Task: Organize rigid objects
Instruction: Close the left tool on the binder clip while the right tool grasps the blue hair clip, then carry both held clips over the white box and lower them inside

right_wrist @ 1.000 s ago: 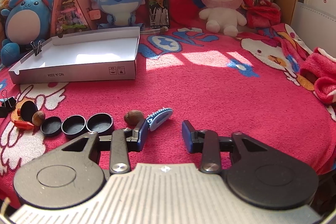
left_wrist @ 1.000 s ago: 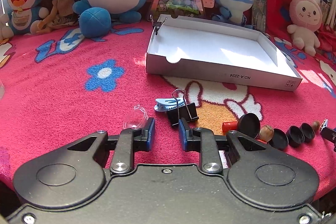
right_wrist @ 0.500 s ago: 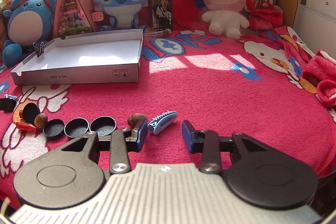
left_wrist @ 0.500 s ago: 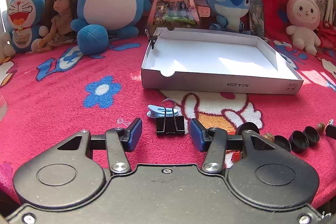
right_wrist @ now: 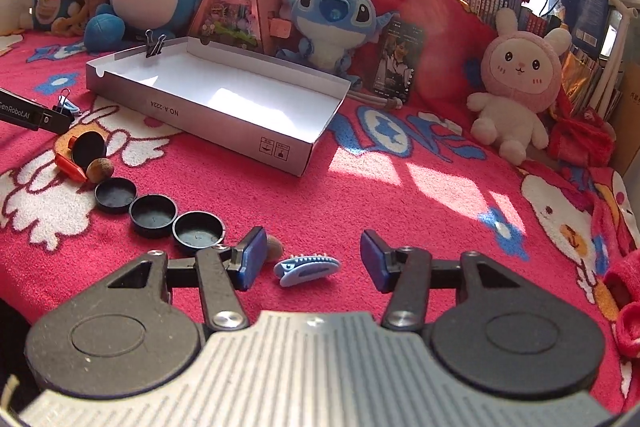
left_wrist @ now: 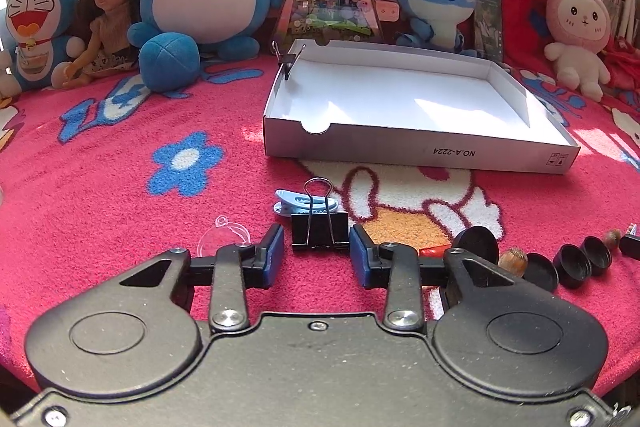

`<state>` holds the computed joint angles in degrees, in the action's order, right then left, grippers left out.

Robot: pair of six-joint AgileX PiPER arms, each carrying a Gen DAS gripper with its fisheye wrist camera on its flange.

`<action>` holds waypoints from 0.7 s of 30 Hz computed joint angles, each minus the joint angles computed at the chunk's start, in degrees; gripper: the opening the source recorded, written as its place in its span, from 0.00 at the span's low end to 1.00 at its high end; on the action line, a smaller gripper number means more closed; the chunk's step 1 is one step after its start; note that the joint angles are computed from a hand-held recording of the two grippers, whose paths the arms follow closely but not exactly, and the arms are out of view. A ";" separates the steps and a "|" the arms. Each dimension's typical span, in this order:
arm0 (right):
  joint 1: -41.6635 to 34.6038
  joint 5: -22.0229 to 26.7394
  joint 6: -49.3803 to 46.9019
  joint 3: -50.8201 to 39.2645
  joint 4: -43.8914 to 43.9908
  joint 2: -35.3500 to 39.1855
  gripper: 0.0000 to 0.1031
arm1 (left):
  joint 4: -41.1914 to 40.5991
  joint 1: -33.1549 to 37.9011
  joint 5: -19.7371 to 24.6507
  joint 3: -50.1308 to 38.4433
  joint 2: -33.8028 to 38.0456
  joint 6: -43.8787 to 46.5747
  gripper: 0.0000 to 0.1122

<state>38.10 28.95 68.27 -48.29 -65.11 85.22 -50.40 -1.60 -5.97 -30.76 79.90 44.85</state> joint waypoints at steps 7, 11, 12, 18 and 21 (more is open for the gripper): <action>-7.08 -8.82 -18.45 1.08 16.26 -0.95 0.67 | -3.92 -1.67 -1.74 0.39 0.07 4.02 0.26; -5.87 -7.18 -14.20 0.42 15.04 -0.51 0.45 | -6.61 -1.76 -0.96 0.60 -0.85 6.84 0.26; -5.27 -6.62 -11.85 0.32 13.56 -0.42 0.44 | -7.01 -1.66 -0.51 0.59 -1.14 7.41 0.26; -3.23 -4.09 -5.53 -1.68 11.54 0.02 0.44 | -15.45 -2.16 1.15 0.81 -3.56 16.48 0.26; -2.41 -2.23 -3.24 -3.73 11.04 0.63 0.44 | -21.59 -2.52 2.09 0.72 -4.93 22.90 0.26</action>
<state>35.69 26.72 65.03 -52.02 -54.07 85.85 -71.99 -4.12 -3.88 -30.04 74.96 67.75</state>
